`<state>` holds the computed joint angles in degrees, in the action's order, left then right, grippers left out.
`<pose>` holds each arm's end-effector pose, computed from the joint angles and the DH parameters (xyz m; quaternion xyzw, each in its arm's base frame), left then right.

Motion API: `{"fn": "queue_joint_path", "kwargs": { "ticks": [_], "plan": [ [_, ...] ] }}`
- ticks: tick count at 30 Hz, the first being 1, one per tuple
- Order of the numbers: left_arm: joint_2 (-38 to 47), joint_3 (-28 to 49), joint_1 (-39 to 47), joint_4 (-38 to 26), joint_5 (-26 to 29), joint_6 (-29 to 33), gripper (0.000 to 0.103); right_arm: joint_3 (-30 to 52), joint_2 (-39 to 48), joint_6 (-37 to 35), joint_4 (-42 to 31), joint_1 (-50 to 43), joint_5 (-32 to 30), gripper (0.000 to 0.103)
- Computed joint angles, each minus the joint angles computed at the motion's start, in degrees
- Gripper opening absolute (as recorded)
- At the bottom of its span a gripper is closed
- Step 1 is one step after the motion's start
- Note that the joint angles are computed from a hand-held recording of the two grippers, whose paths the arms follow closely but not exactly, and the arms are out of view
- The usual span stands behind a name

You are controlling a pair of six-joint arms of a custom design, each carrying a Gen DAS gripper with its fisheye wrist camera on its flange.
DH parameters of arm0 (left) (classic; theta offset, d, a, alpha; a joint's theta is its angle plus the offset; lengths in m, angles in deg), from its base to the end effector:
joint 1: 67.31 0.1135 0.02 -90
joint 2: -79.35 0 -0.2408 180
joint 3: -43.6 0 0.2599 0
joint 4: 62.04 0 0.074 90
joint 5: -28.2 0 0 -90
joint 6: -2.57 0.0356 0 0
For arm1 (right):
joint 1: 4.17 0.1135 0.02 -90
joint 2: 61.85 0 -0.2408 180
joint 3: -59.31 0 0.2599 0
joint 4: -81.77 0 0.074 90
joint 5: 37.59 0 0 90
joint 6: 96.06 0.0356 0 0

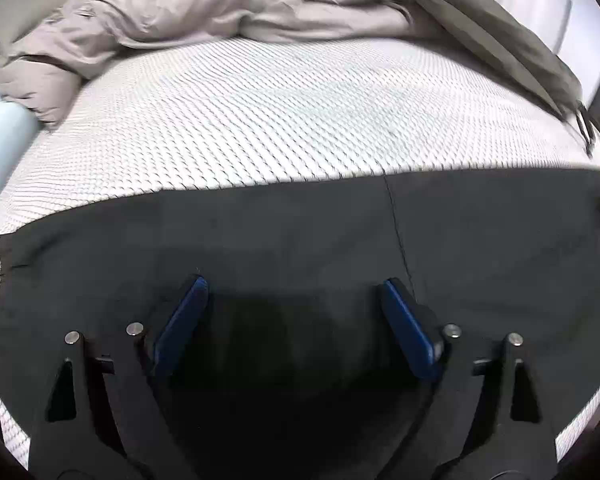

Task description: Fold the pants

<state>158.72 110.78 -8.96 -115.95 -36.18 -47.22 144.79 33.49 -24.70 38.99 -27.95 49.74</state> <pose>0.1561 0.2240 0.1983 -0.1051 0.9493 0.0115 0.2961 0.3346 -0.1456 0.2217 0.0350 0.9464 -0.0953 0.3065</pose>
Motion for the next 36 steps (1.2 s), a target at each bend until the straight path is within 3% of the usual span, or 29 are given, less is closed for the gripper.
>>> {"fn": "queue_joint_path", "kwargs": {
  "ticks": [2,4,7,9,10,13,15,17,19,23,26,29,33,36],
  "plan": [
    [0.39,2.11,-1.86,-3.48,3.32,-3.01,0.084,-3.22,-6.06,-0.49,0.79,3.71,0.76,0.092],
    [-1.88,0.65,-6.38,-1.8,2.84,-6.32,0.084,-6.26,-11.84,-1.27,-1.86,6.4,-3.2,0.092],
    [-2.72,-2.53,-15.79,3.25,-4.39,-10.26,0.084,-7.58,-12.7,-3.62,-6.09,14.96,-8.1,0.092],
    [-0.58,-3.08,-17.48,5.31,-8.31,-9.91,0.085,-11.0,-12.94,-6.8,-7.45,20.2,-5.83,0.092],
    [-0.25,-3.56,-15.87,6.77,-7.86,-8.68,0.085,-11.88,-10.95,-9.62,-5.19,20.19,-3.61,0.092],
    [3.08,-0.04,-7.29,6.8,-5.71,-4.68,0.085,-11.18,-9.8,-11.71,-5.45,14.22,-5.92,0.093],
    [2.46,-0.8,-1.83,9.84,-6.83,-3.49,0.084,-13.04,-11.14,-11.4,-1.12,10.92,-0.16,0.093],
    [3.14,1.09,4.4,6.85,-3.67,-1.06,0.081,-16.44,-13.4,-11.8,2.34,7.36,3.0,0.093],
    [1.38,2.26,7.99,0.13,1.99,2.5,0.076,-12.92,-11.97,-10.29,-2.39,4.72,-2.32,0.092],
    [-12.44,-5.6,5.62,-9.75,9.95,8.68,0.077,-14.37,-21.11,-10.97,-10.51,5.78,-14.67,0.092],
    [-21.52,-13.62,-7.03,-11.76,5.7,7.58,0.077,-20.81,-30.27,-12.0,-16.05,14.49,-16.09,0.092],
    [-24.72,-17.82,-11.51,-7.98,0.89,5.78,0.078,-28.28,-35.53,-18.06,-14.4,18.73,-10.16,0.092],
    [-19.39,-15.44,-1.87,-6.79,2.6,11.12,0.083,-26.68,-32.91,-27.91,-14.18,1.19,-14.0,0.092],
    [-13.95,-12.25,5.35,-6.31,4.39,14.63,0.086,-24.58,-26.13,-28.45,-4.67,-13.02,-11.94,0.093]
  ]
}}
